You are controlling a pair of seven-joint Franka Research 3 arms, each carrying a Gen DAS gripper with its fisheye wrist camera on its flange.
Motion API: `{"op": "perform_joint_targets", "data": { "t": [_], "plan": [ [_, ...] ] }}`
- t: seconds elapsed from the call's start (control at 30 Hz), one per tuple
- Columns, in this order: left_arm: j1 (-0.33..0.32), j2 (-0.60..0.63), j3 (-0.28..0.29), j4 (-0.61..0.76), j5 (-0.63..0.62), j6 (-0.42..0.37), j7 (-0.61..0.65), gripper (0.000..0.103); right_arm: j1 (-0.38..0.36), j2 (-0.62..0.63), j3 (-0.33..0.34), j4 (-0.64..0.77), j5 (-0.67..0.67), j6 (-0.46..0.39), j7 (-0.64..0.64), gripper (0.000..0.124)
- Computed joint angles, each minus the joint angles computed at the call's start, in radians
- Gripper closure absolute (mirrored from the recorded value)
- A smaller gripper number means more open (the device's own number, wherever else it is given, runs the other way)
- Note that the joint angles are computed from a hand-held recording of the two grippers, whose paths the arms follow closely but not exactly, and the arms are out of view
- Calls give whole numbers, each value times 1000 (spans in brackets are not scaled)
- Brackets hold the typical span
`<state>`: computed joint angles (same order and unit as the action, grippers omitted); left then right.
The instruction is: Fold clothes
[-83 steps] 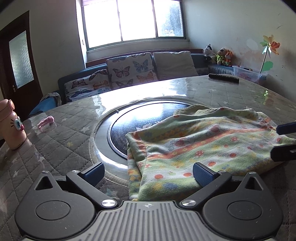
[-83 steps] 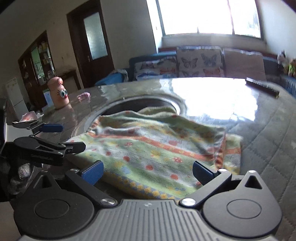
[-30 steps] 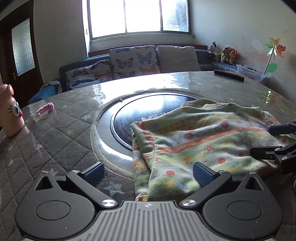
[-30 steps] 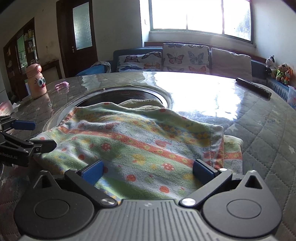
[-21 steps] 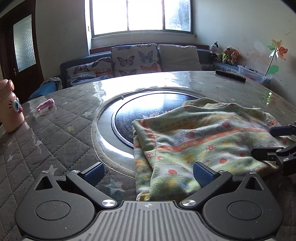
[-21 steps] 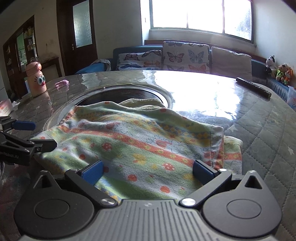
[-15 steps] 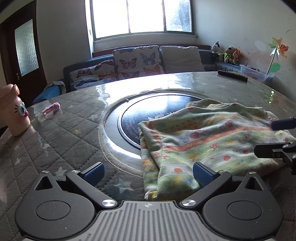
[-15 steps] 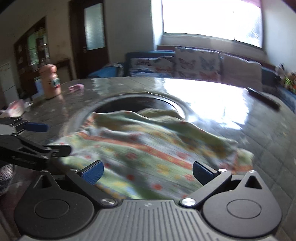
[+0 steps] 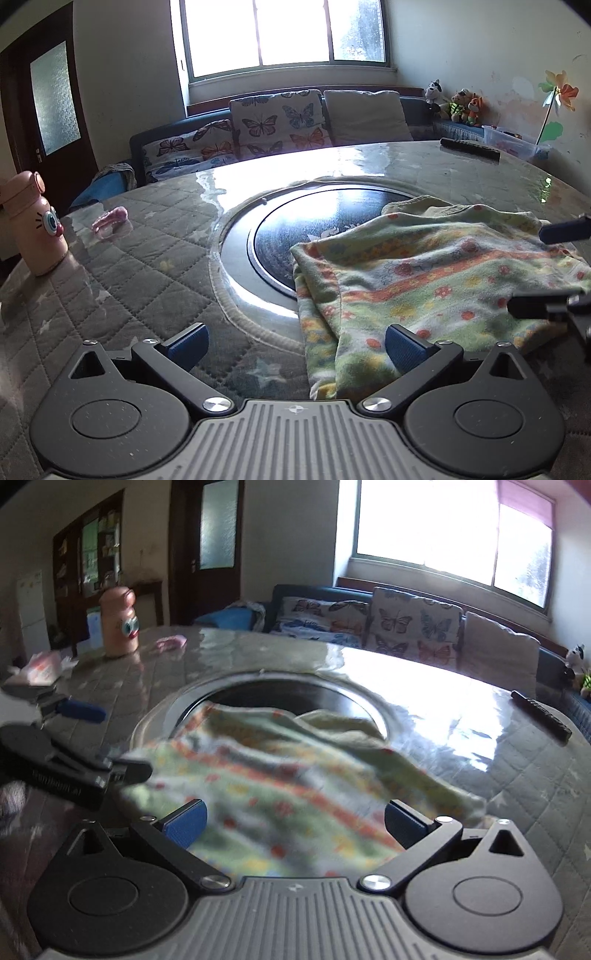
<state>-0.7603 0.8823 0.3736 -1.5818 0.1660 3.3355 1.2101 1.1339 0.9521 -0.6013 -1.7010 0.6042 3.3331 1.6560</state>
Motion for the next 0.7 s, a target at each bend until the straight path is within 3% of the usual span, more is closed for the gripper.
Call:
{"op": "perform_joint_targets", "data": {
  "t": [0.13,0.17,0.23,0.33,0.53,0.63,0.7],
  "plan": [
    [20,27,-13,69,15,-59,-10,0,-63,15,25,55,-31,-87,42,21],
    [29,34,-19,89,27,-78,-19,0,-107,-1,72,58,-50,-92,42,21],
    [37,45,-21,118,51,-94,-38,0,-167,-33,144,42,-80,-61,42,21],
    [46,70,-18,178,85,-117,-68,0,-166,-42,130,31,-104,-36,62,21],
    [144,160,-141,396,161,-249,-52,0,-236,-27,162,105,-134,-57,89,21],
    [188,209,-208,503,188,-312,-29,0,-317,-11,224,172,-163,-97,111,21],
    [213,247,-251,578,204,-355,-10,0,-313,6,201,193,-180,-128,149,21]
  ]
}}
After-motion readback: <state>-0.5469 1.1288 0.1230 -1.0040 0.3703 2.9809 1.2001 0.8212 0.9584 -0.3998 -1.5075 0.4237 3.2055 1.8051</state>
